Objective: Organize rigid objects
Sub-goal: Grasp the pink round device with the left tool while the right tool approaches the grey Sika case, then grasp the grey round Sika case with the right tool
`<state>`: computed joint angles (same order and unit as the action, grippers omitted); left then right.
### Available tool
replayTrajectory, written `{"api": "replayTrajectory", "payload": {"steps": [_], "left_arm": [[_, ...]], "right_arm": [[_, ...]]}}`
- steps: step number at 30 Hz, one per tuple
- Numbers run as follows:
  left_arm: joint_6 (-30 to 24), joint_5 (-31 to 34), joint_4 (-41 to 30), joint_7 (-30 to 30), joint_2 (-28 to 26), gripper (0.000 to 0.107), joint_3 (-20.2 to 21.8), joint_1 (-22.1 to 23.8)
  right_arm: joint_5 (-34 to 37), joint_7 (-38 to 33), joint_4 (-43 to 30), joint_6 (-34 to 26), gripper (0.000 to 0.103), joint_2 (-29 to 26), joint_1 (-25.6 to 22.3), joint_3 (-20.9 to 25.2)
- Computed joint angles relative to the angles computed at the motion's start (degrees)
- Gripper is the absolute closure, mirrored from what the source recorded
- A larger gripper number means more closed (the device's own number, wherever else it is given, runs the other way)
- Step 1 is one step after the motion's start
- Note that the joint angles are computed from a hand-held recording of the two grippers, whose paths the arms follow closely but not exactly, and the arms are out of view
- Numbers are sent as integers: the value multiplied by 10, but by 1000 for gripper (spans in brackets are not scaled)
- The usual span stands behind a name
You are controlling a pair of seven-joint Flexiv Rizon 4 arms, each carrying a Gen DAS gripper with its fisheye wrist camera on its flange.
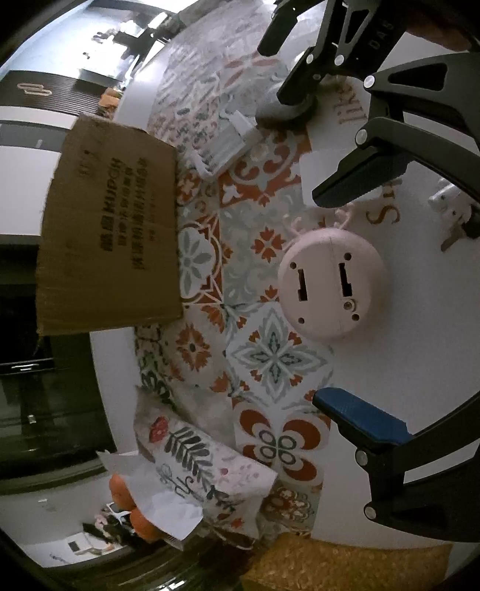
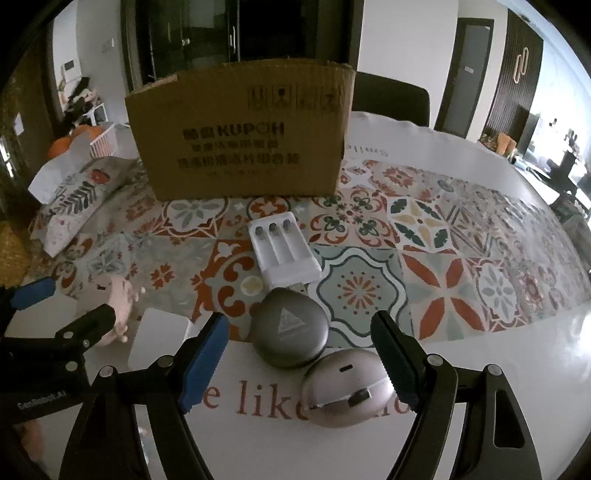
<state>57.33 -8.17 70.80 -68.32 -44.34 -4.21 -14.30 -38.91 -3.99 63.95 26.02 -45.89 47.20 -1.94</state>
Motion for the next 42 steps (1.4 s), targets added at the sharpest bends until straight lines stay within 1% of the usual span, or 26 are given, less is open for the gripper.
{"api": "replayTrajectory", "payload": {"steps": [6, 8, 10, 13, 16, 18, 19, 21, 23, 24, 26, 31, 42], "left_arm": [[-28, 5, -31, -13, -22, 8, 10, -5], [-37, 1, -37, -10, -26, 8, 4, -1], [-43, 3, -43, -15, -32, 9, 6, -3], [-50, -3, -46, -9, -36, 11, -2, 2], [-57, -7, -46, -4, -39, 20, -5, 3], [-67, -12, -48, 0, -41, 32, -9, 5], [-66, -13, -47, 1, -41, 33, -9, 5], [-59, -10, -43, 3, -39, 34, -7, 3], [-58, -13, -42, 5, -39, 34, -9, 4], [-56, -15, -40, 7, -38, 35, -10, 5], [-48, -18, -33, 11, -35, 36, -13, 7], [-42, -22, -24, 19, -29, 36, -15, 9], [5, -44, 8, 49, 1, 36, -33, 19]], "right_arm": [[21, -13, -11, 2, 23, -13, -10, 6], [27, -20, -19, -4, 23, -20, -11, 6], [31, -21, -18, 4, 23, -21, -14, 6], [37, -23, -21, 4, 24, -25, -14, 5], [39, -24, -16, 15, 25, -25, -16, 5], [42, -26, -16, 17, 27, -27, -17, 5], [42, -26, -16, 19, 28, -27, -18, 5], [43, -24, -10, 27, 38, -25, -19, 5], [42, -27, -9, 29, 42, -26, -19, 4], [41, -27, -8, 33, 46, -26, -19, 4], [40, -26, -8, 35, 46, -26, -19, 2], [35, -20, 1, 50, 46, -22, -18, 0], [-16, 2, 15, 57, 46, -1, -3, -15]]}}
